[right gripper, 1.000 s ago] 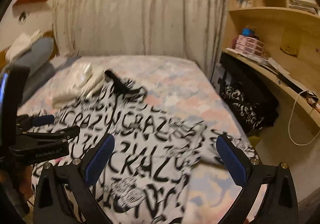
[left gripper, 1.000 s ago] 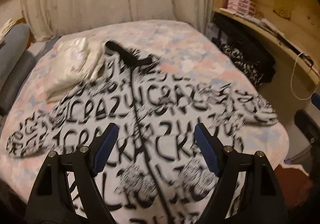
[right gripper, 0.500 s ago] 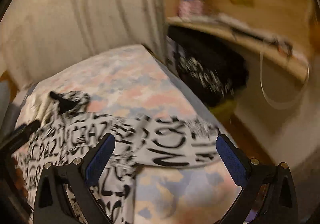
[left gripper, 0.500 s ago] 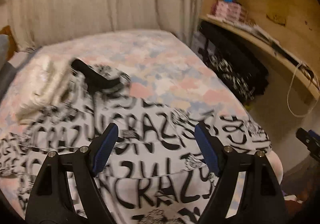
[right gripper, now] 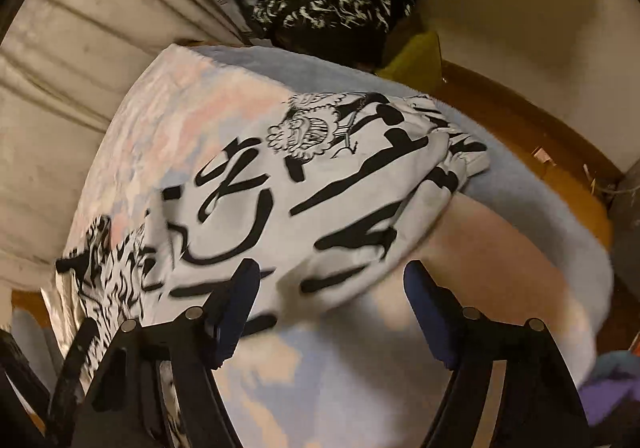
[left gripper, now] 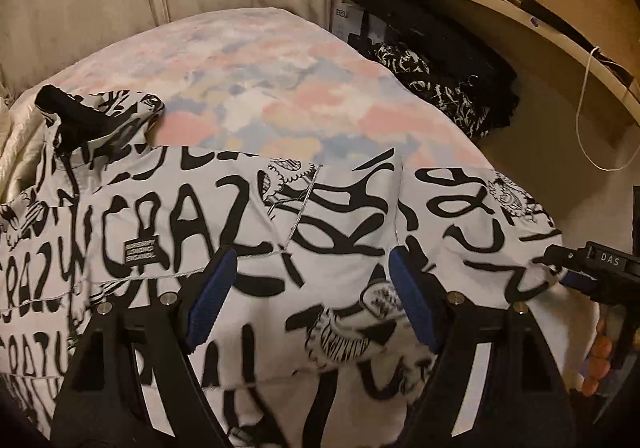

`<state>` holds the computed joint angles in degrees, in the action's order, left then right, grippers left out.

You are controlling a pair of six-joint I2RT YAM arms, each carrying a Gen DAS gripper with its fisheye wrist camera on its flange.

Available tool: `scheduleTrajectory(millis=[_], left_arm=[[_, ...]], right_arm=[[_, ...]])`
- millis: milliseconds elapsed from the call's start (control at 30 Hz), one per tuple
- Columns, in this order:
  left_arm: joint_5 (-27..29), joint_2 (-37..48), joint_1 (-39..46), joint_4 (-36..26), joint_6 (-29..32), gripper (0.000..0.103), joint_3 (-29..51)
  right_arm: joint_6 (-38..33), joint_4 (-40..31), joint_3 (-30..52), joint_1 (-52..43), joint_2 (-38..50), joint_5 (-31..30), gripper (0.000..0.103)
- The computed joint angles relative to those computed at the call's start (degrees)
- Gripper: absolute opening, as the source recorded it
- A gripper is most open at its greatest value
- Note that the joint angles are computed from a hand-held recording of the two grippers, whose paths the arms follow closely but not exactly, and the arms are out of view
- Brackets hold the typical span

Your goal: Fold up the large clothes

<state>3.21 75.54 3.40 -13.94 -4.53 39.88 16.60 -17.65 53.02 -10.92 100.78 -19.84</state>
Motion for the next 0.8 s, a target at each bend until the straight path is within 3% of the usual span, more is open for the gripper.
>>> scheduleTrajectory(millis=[133,200,267,367,567,700,800], left_arm=[[-0.98,7.07,-0.46,2.47,-1.86,0.076,2.53],[-1.37,8.56,-0.04,0.75,-2.37,0.076,4.14],[-1.87,10.09,0.92,-1.13,-2.27,0.076,5.64],[-1.17,7.95,3.51,-3.1,-0.47,0.074,5.24],[-0.72,-2.0,12.93,-6.81,5.28,0.074,3.34],[6.04,-5.94,24.94,-12.34,11.13,0.074,5.27],[11.88,-7.09,36.47,-15.61,16.43,0.074,7.28]], right_arm=[[2.71,6.51,0.06,-0.38,4.52,1.95,0.074],[4.73,10.61,0.46,0.68,7.85,5.2,0.061],[5.84,12.4,0.43,1.38,8.75,7.69,0.035],[7.4,15.3,-0.37,4.6,8.19,11.9,0.01],[6.83,17.74,-3.5,10.83,-5.31,15.45,0.006],[5.8,15.85,-0.95,20.75,-14.85,17.69,0.006],[5.3,14.9,3.58,30.37,-16.81,18.86,0.006]])
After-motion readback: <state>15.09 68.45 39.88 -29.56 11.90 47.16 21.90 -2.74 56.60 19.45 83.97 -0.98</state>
